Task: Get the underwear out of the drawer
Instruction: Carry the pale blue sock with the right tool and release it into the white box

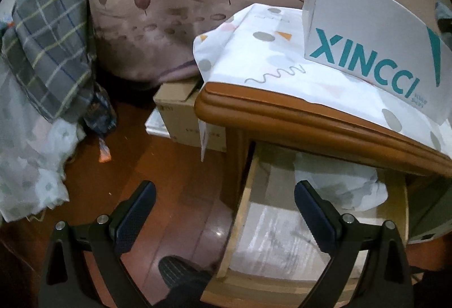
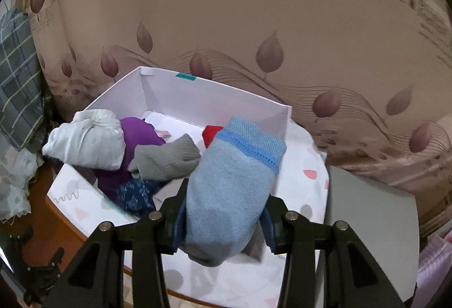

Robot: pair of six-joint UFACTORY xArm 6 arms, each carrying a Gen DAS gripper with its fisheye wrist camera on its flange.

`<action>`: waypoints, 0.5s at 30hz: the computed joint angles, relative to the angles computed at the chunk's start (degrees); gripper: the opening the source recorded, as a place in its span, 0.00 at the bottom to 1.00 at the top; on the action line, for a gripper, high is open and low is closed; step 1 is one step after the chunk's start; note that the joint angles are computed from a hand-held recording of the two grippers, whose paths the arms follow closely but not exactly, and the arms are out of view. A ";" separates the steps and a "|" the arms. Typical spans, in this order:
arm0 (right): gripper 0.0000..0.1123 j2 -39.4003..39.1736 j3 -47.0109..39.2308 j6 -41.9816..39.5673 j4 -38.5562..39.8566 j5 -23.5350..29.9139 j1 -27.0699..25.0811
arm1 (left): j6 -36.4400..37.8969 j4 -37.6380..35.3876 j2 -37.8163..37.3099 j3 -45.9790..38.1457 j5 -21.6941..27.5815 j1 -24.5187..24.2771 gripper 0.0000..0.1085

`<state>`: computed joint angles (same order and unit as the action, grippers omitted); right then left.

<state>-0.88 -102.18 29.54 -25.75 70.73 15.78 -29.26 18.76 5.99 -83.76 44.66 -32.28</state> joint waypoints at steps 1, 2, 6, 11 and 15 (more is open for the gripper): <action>0.39 1.54 -1.66 -0.60 0.19 0.26 -0.16 | -0.38 0.35 -0.01 0.03 -0.02 0.01 0.90; 0.39 3.10 -3.35 -1.27 0.63 0.41 -0.38 | -1.10 1.50 0.05 -0.06 0.16 -0.11 0.90; 0.40 9.40 -11.42 -2.66 3.78 2.01 -1.77 | -0.98 2.35 0.47 -0.42 0.63 -0.40 0.90; 0.42 18.47 -22.85 -4.77 4.12 6.54 -2.20 | 0.26 2.51 0.95 -0.78 0.65 -0.77 0.90; 0.48 19.05 -21.95 -3.27 3.52 5.91 -2.52 | 0.58 2.28 1.08 -0.90 0.90 -0.81 0.90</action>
